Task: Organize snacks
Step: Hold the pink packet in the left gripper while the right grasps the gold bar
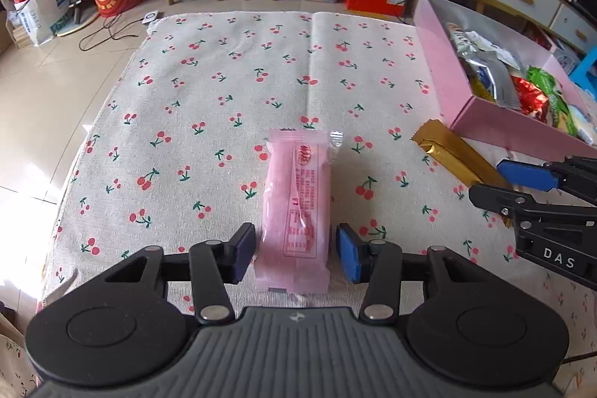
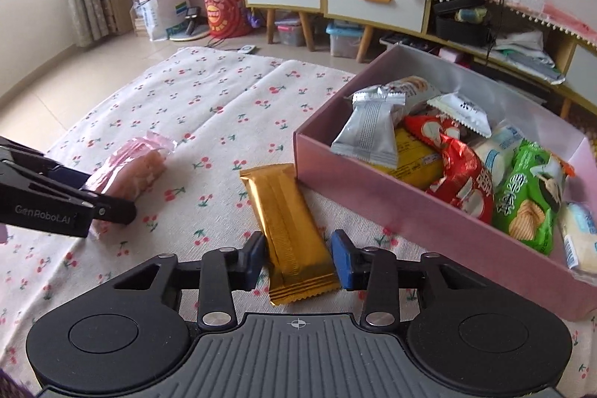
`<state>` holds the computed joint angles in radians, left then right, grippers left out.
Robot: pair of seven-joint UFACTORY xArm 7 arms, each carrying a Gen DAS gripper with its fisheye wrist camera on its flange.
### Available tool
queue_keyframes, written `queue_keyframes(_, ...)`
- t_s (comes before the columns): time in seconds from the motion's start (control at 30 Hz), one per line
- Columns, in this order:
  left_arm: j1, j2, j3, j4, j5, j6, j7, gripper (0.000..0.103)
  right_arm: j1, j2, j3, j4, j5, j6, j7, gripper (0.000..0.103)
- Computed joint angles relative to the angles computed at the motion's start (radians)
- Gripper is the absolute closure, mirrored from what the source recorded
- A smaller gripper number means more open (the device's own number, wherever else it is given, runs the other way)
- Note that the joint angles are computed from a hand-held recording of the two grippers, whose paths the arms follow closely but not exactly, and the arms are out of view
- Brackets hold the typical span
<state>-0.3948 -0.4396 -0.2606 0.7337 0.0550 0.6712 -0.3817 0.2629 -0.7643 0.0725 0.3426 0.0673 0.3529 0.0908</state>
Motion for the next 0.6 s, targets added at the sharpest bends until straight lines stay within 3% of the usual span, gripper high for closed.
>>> queue_keyframes(0.23,-0.043,-0.043,0.045,-0.026,-0.07,0.024,0.125,0.066,0.027,-0.128,-0.022,-0.018,0.004,0.179,-0.06,0.067)
queue_keyframes(0.4,-0.042,-0.069,0.035,-0.04,-0.08,0.04,0.173,0.065,0.031,-0.206,-0.022,-0.041,0.03,0.249,-0.069,0.064)
queue_keyframes(0.6,-0.016,-0.068,-0.015,-0.052,-0.033,-0.002,0.121,0.046,0.015,-0.193,-0.015,-0.055,0.046,0.202,-0.047,0.051)
